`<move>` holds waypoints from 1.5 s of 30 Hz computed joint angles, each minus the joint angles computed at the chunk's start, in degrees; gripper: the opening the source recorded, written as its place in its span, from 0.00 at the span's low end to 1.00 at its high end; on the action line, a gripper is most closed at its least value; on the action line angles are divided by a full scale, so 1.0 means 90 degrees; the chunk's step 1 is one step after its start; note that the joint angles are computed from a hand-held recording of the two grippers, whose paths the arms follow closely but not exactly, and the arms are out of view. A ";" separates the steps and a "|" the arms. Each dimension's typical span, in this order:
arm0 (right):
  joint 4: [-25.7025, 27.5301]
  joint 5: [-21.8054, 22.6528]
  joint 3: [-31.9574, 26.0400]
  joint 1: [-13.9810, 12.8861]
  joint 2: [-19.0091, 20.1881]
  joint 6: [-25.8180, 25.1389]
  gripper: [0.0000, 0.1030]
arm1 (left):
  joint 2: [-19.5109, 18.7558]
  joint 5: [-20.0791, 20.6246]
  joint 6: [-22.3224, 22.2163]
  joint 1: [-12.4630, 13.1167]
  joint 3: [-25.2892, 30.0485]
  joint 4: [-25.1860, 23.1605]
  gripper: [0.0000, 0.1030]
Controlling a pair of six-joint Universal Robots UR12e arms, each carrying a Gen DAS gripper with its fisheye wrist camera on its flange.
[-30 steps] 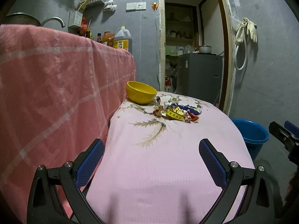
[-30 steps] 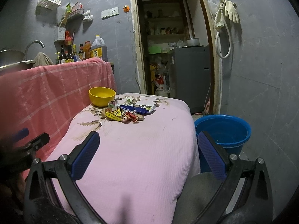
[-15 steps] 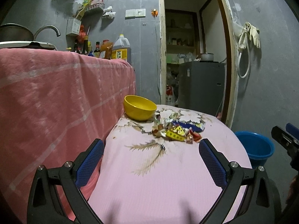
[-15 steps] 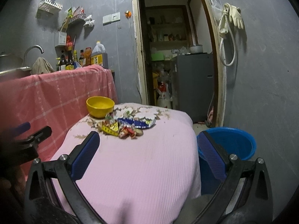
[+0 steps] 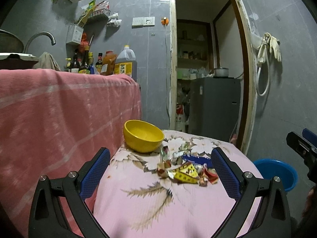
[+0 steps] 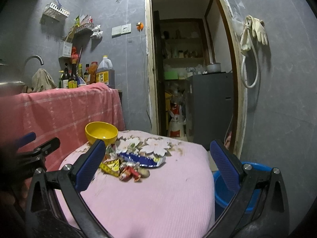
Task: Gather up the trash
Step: 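Lower both tools toward the wrapper pile and open their fingers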
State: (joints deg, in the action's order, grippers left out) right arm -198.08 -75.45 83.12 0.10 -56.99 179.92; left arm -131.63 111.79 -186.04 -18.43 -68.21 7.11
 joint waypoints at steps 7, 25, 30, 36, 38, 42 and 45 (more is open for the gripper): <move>0.0216 -0.0095 -0.0576 0.0056 0.0357 -0.0114 1.00 | -0.0251 -0.0043 -0.0003 0.0097 0.0384 -0.0177 0.97; 0.2914 -0.0249 -0.2244 0.0269 0.1201 -0.0470 1.00 | -0.0746 -0.0537 -0.0687 0.0405 0.1508 -0.2690 0.94; 0.3710 -0.0255 -0.2526 0.0291 0.1322 -0.0666 0.97 | -0.0798 -0.0957 -0.0911 0.0492 0.1718 -0.3401 0.71; 0.4974 -0.0101 -0.2988 0.0312 0.1499 -0.0908 0.85 | -0.0854 -0.1579 -0.1067 0.0601 0.1955 -0.4216 0.45; 0.5362 -0.0064 -0.3149 0.0329 0.1565 -0.0974 0.80 | -0.0873 -0.1814 -0.1197 0.0648 0.2031 -0.4462 0.41; 0.6098 0.0073 -0.3414 0.0352 0.1669 -0.1166 0.75 | -0.0875 -0.2270 -0.1369 0.0736 0.2080 -0.4824 0.41; 0.6339 0.0168 -0.3461 0.0343 0.1689 -0.1124 0.73 | -0.0832 -0.2355 -0.1354 0.0756 0.2016 -0.4790 0.41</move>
